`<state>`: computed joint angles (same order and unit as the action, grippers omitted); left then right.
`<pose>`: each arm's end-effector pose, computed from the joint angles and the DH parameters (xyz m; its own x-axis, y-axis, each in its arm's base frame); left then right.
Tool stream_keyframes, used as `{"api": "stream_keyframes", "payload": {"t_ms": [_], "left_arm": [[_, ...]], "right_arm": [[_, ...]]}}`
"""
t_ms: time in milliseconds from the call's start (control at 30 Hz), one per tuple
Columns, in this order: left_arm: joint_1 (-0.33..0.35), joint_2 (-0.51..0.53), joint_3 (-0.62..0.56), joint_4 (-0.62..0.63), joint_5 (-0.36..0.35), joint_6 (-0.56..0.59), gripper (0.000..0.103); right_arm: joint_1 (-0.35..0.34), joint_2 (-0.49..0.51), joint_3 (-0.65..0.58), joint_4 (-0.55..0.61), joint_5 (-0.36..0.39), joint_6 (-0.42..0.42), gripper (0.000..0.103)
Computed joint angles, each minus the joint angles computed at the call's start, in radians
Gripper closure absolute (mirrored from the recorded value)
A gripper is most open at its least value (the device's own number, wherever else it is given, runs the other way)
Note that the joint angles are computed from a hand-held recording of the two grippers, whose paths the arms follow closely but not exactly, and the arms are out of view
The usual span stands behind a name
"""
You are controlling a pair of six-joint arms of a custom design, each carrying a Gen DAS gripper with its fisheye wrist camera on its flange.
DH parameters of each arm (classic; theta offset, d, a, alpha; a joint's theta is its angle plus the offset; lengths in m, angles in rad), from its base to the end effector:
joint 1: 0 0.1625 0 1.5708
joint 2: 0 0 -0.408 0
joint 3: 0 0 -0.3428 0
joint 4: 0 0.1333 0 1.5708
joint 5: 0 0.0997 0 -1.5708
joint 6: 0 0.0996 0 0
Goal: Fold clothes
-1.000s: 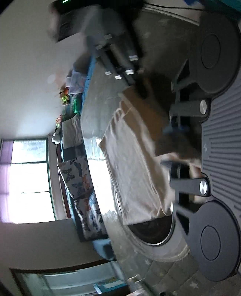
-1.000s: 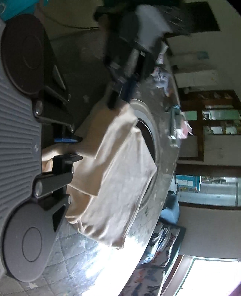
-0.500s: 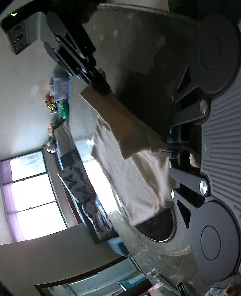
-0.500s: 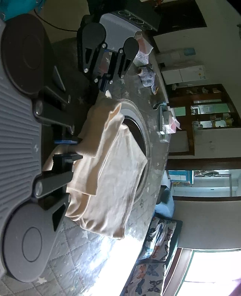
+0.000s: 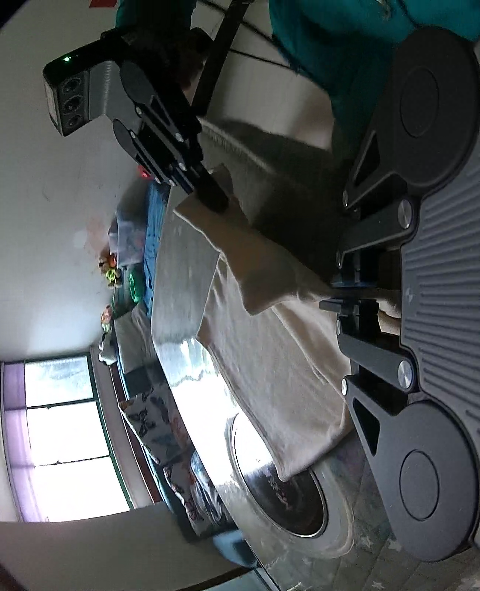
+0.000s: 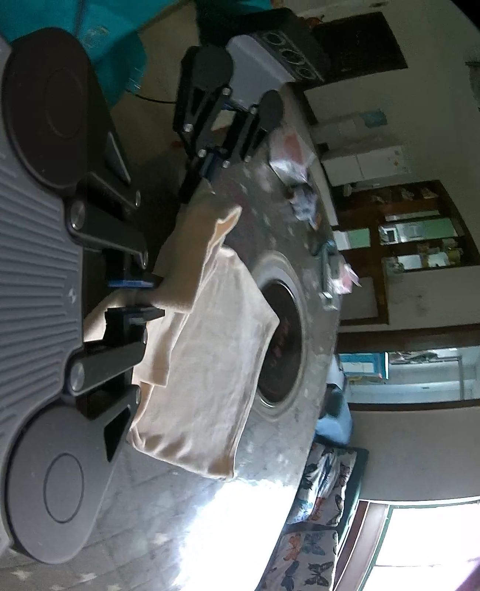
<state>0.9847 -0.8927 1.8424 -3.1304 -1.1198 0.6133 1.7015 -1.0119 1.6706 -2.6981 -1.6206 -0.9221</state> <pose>-0.1783 -0.5880 0.1851 -0.4651 0.6301 -0.6218 0.8818 0.3916 -0.2628 0.2082 -0.5993 0.2549 -0.5074 -0.7701 0.3867 -0.8617 0.4485 -0.2375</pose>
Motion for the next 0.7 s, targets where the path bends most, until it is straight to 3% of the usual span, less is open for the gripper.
{"api": "stream_keyframes", "payload": {"t_ms": [167, 367, 467, 700], "left_arm": [[0.004, 0.017, -0.066, 0.009, -0.001, 0.004, 0.097], [0.038, 0.103, -0.271, 0.039, 0.010, 0.021, 0.097], [0.062, 0.171, -0.407, 0.077, 0.029, 0.045, 0.097], [0.139, 0.416, -0.869, 0.323, 0.108, -0.039, 0.097]], "right_arm": [[0.006, 0.004, -0.024, -0.001, 0.002, 0.013, 0.095], [0.022, 0.111, -0.222, 0.046, 0.006, 0.042, 0.095], [0.030, 0.210, -0.395, 0.117, -0.013, 0.064, 0.095], [0.031, 0.522, -0.899, 0.307, -0.099, 0.141, 0.095]]}}
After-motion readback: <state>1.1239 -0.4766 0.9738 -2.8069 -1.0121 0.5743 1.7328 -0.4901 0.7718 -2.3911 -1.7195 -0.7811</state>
